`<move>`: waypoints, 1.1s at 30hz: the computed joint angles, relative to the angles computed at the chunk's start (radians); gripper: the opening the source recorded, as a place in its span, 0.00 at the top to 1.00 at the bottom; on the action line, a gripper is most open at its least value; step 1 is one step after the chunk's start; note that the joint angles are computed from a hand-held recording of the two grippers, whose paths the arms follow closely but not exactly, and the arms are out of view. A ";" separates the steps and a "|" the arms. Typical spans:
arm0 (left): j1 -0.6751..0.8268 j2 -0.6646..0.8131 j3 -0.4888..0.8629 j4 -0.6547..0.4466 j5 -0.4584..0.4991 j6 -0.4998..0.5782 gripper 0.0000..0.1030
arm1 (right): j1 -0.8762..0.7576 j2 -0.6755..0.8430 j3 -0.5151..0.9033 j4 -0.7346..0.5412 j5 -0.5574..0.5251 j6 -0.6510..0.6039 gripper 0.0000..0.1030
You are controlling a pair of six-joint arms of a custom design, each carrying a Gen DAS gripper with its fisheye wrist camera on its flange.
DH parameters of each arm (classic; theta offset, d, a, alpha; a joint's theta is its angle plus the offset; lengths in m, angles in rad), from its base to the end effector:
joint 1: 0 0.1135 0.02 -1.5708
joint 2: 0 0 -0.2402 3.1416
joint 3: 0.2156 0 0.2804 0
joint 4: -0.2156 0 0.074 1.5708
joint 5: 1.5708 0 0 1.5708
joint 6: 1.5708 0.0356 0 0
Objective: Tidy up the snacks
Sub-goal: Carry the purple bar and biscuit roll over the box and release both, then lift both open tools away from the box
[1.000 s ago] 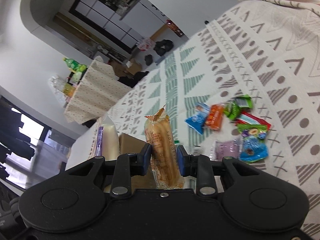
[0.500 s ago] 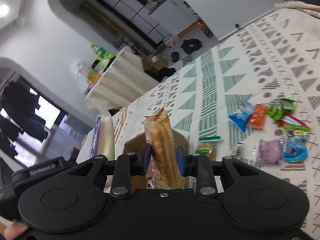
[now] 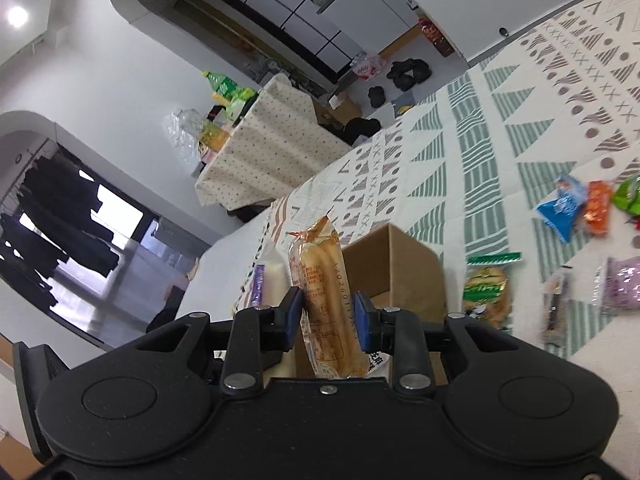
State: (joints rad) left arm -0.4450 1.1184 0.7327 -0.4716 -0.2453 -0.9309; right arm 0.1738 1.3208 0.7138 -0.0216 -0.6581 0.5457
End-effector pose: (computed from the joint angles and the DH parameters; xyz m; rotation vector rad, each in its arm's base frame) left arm 0.2406 -0.1051 0.2000 -0.6901 2.3222 -0.3422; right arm 0.2941 0.0737 0.1792 0.0312 2.2711 1.1164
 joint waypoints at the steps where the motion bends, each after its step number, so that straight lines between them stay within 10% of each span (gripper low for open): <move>1: 0.008 0.002 -0.004 0.004 0.005 0.005 0.66 | 0.009 0.012 0.004 0.002 0.007 -0.001 0.73; 10: 0.070 0.061 -0.013 0.035 0.047 0.041 0.64 | 0.070 0.045 0.017 -0.009 0.089 -0.024 0.68; 12: 0.062 0.083 0.006 0.014 0.013 0.044 0.58 | 0.070 0.042 0.014 -0.013 0.098 -0.023 0.53; 20: 0.030 0.074 0.024 -0.039 -0.045 0.008 0.28 | 0.071 -0.017 0.002 -0.068 0.133 -0.050 0.42; 33: -0.096 0.090 0.094 -0.120 -0.156 -0.055 0.25 | -0.034 -0.145 -0.011 -0.216 0.177 -0.115 0.30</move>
